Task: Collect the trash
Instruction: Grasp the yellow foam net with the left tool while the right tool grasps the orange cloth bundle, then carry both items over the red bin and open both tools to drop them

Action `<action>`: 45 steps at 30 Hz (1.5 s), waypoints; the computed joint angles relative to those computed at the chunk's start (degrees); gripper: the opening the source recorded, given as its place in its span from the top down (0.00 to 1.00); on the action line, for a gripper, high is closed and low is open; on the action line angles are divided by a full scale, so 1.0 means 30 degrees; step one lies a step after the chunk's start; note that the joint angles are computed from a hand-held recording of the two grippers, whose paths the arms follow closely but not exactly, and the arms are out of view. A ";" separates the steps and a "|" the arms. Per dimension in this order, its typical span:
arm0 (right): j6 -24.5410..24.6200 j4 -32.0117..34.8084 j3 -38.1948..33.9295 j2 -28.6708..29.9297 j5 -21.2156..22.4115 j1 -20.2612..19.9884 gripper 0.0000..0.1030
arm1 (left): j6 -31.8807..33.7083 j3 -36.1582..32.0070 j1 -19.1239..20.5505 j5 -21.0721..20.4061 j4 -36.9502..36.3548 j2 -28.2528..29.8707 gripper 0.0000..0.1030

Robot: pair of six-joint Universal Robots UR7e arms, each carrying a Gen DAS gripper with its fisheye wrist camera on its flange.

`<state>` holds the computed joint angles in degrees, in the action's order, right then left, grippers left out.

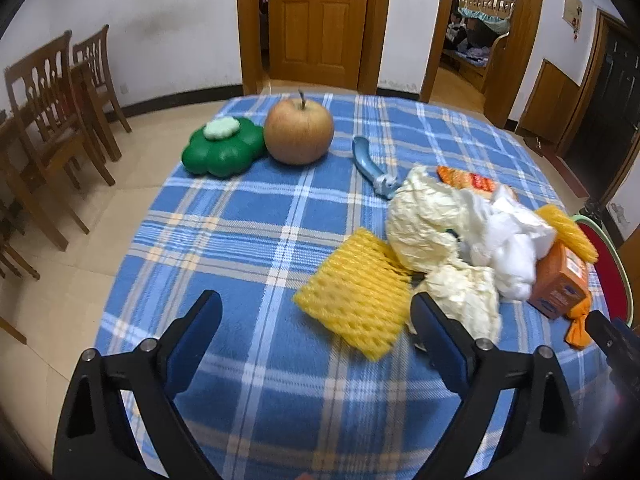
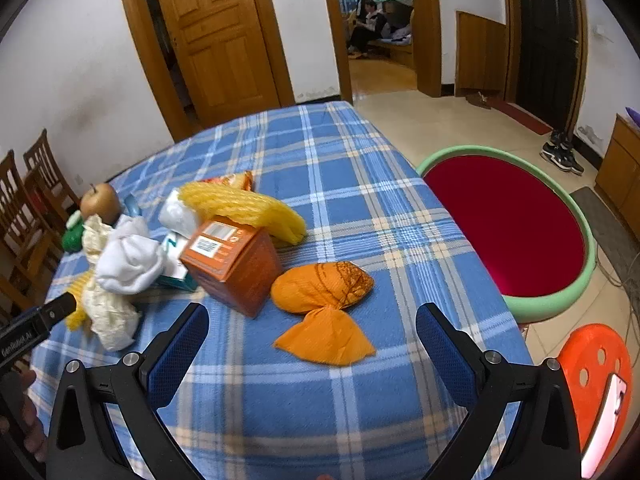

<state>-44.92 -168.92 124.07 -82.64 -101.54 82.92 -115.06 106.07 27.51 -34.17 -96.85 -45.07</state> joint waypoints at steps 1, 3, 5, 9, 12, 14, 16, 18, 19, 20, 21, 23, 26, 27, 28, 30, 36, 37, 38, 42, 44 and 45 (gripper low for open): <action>-0.0087 -0.0217 -0.0049 0.0156 -0.0155 -0.0004 0.00 | 0.0441 0.0262 0.0104 -0.0026 -0.0696 -0.0102 0.11; -0.0166 -0.0367 -0.0082 0.0288 -0.0264 -0.0058 0.05 | 0.1780 0.1027 0.0329 -0.0034 -0.2833 -0.0332 0.15; -0.0003 0.0224 -0.0275 0.0361 -0.0408 -0.0092 0.17 | 0.2733 0.1642 0.0418 0.0057 -0.4622 -0.0435 0.21; -0.0316 0.0144 -0.0288 0.0823 -0.1141 -0.0038 0.30 | 0.4448 0.2264 0.0576 0.0130 -0.7128 -0.0478 0.32; -0.1091 -0.0411 -0.0087 0.0984 -0.1712 0.0206 0.45 | 0.5969 0.2924 0.0577 0.0155 -0.9527 -0.0617 0.47; -0.1297 -0.0795 -0.0038 0.1145 -0.2181 0.0386 0.52 | 0.6538 0.2995 0.0601 0.0084 -1.0235 -0.0606 0.58; -0.1569 -0.1318 0.0074 0.1301 -0.2568 0.0524 0.56 | 0.7306 0.3079 0.0637 0.0040 -1.1097 -0.0537 0.64; -0.1525 -0.1197 0.0128 0.1243 -0.2296 0.0482 0.65 | 0.8127 0.3191 0.0600 -0.0012 -1.2028 -0.0419 0.68; -0.1495 -0.1256 0.0205 0.1218 -0.2192 0.0477 0.70 | 0.8352 0.3206 0.0572 -0.0006 -1.2280 -0.0376 0.70; -0.1498 -0.1296 0.0302 0.1144 -0.2024 0.0418 0.74 | 0.8504 0.3233 0.0513 -0.0002 -1.2477 -0.0355 0.71; -0.1482 -0.1282 0.0327 0.1116 -0.1910 0.0384 0.77 | 0.8552 0.3248 0.0449 0.0061 -1.2558 -0.0338 0.72; -0.1440 -0.0701 0.0308 0.0863 -0.1509 0.0224 0.82 | 0.8081 0.3191 0.0190 0.0268 -1.2017 -0.0345 0.72; -0.1297 0.0446 0.0323 0.0232 -0.0850 -0.0079 0.85 | 0.6832 0.2978 -0.0301 0.0466 -1.0566 -0.0421 0.72; -0.1285 0.0610 0.0408 0.0034 -0.0714 -0.0114 0.85 | 0.6366 0.2920 -0.0520 0.0547 -1.0026 -0.0480 0.72; -0.1347 0.0856 0.0492 -0.0233 -0.0491 -0.0207 0.85 | 0.5909 0.2826 -0.0704 0.0622 -0.9431 -0.0518 0.72; -0.1543 0.1120 0.0773 -0.0845 0.0045 -0.0419 0.85 | 0.4866 0.2586 -0.1236 0.0774 -0.8073 -0.0604 0.72; -0.1633 0.1721 0.1295 -0.2412 0.1273 -0.0831 0.85 | 0.3260 0.1623 -0.2445 0.1367 -0.5152 -0.0528 0.72; -0.1684 0.1787 0.1408 -0.2758 0.1556 -0.0898 0.85 | 0.3096 0.1505 -0.2571 0.1457 -0.4841 -0.0519 0.72; -0.1731 0.1885 0.1465 -0.3018 0.1789 -0.0956 0.85 | 0.2855 0.1346 -0.2683 0.1559 -0.4392 -0.0521 0.72; -0.1827 0.2066 0.1653 -0.3952 0.2510 -0.1040 0.85 | 0.2874 0.0761 -0.2876 0.1942 -0.3638 -0.0510 0.72; -0.1873 0.2229 0.1622 -0.4314 0.2818 -0.1078 0.85 | 0.2851 0.0384 -0.2906 0.2076 -0.3113 -0.0393 0.72; -0.1936 0.2186 0.1655 -0.4482 0.2922 -0.1099 0.85 | 0.2617 0.0091 -0.2872 0.2207 -0.2505 -0.0289 0.72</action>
<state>-50.73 -162.36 129.03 -96.09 -92.77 79.62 -107.21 106.34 18.89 -27.55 -104.37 -45.94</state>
